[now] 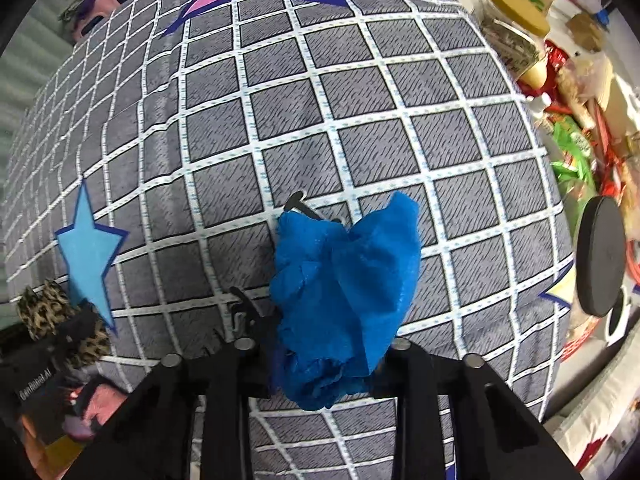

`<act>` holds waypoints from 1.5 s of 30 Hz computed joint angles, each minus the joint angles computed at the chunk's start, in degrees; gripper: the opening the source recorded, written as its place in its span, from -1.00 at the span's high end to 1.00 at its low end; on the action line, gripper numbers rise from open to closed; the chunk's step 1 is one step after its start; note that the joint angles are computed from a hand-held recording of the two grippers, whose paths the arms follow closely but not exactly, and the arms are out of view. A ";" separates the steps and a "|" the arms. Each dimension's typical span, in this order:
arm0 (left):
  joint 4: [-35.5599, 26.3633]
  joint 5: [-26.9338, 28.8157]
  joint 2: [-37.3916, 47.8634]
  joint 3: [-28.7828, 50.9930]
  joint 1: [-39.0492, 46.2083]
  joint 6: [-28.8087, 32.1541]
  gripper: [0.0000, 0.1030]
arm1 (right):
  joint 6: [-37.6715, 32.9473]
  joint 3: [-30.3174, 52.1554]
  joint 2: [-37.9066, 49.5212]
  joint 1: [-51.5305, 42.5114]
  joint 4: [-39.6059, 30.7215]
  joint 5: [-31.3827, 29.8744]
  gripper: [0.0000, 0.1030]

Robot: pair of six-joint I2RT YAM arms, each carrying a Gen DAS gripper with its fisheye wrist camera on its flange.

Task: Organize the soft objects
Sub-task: 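Lift and carry the leopard-print cloth and blue cloth over the white box with both tools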

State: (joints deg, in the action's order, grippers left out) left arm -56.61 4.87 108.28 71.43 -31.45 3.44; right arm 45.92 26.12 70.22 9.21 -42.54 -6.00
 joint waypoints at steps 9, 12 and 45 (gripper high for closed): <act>-2.87 0.54 -9.80 -1.70 -0.74 3.20 0.46 | 9.00 1.84 -14.53 4.32 -10.24 -2.96 0.45; -4.31 0.50 -13.48 -2.23 -1.61 3.39 0.46 | 15.16 3.46 -17.90 9.13 -12.83 -2.91 0.45; -23.96 9.86 -38.26 -1.87 39.56 40.36 0.46 | 46.38 42.91 9.21 54.29 -18.35 12.17 0.45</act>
